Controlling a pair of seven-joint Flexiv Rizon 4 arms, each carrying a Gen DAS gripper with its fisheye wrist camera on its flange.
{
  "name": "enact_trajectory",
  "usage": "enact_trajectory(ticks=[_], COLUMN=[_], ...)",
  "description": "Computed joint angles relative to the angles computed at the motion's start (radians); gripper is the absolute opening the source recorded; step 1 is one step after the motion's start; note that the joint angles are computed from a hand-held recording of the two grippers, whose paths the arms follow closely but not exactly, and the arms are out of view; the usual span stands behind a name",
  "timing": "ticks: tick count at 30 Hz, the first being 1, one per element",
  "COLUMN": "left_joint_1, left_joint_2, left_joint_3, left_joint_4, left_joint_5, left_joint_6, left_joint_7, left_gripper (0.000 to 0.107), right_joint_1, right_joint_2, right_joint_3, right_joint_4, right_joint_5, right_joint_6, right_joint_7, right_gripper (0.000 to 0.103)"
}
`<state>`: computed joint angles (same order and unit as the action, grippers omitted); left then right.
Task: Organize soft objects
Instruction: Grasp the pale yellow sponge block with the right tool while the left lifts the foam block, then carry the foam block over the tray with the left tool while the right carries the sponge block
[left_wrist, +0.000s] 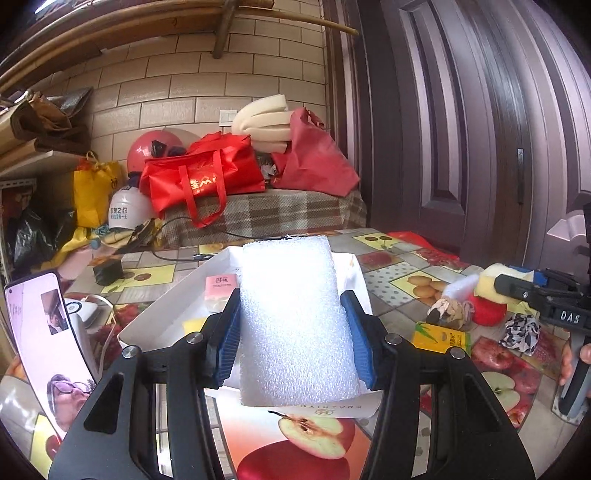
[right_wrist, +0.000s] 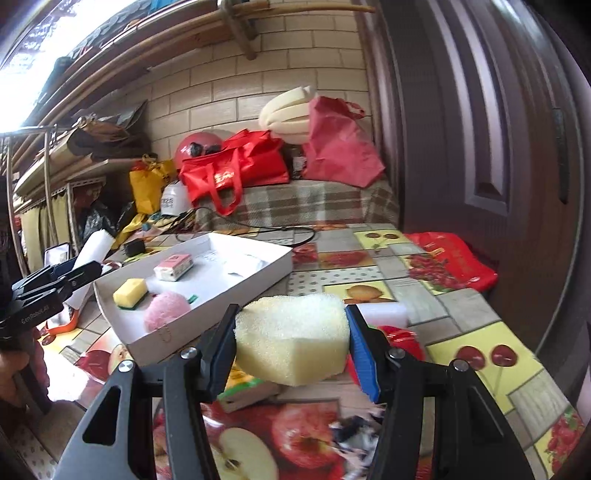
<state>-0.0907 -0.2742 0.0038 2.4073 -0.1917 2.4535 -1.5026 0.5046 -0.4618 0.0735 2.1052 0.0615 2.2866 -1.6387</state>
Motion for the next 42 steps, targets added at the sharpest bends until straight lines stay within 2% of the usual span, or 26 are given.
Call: enact_trajectory(ticks=[10, 18, 29, 35, 42], left_joint_1=[-0.018, -0.038, -0.042, -0.072, -0.070], left_joint_2=[-0.014, -0.040, -0.089, -0.132, -0.146], left_joint_3=[0.011, 0.018, 0.028, 0.040, 0.045], left_joint_4=[-0.015, -0.046, -0.135, -0.200, -0.253], left_joint_5=[-0.088, -0.168, -0.288, -0.387, -0.453], left_joint_6=[-0.009, -0.011, -0.085, -0.102, -0.201], left_joint_7=[0.028, 0.083, 0.131, 0.209, 0.242], left_gripper=[0.052, 0.052, 0.052, 0.052, 0.052], right_joint_1=[0.075, 0.088, 0.204, 0.228, 0.254], right_joint_2=[-0.032, -0.059, -0.117, -0.154, -0.193], right_joint_3=[-0.010, 0.006, -0.065, -0.099, -0.159], right_joint_4=[-0.061, -0.110, -0.245, -0.328, -0.409], right_joint_5=[-0.001, -0.032, 0.029, 0.044, 0.005], right_joint_6=[-0.037, -0.068, -0.159, -0.228, -0.317], right_joint_7=[-0.052, -0.014, 0.018, 0.078, 0.155], right_gripper=[0.056, 0.056, 0.056, 0.056, 0.056])
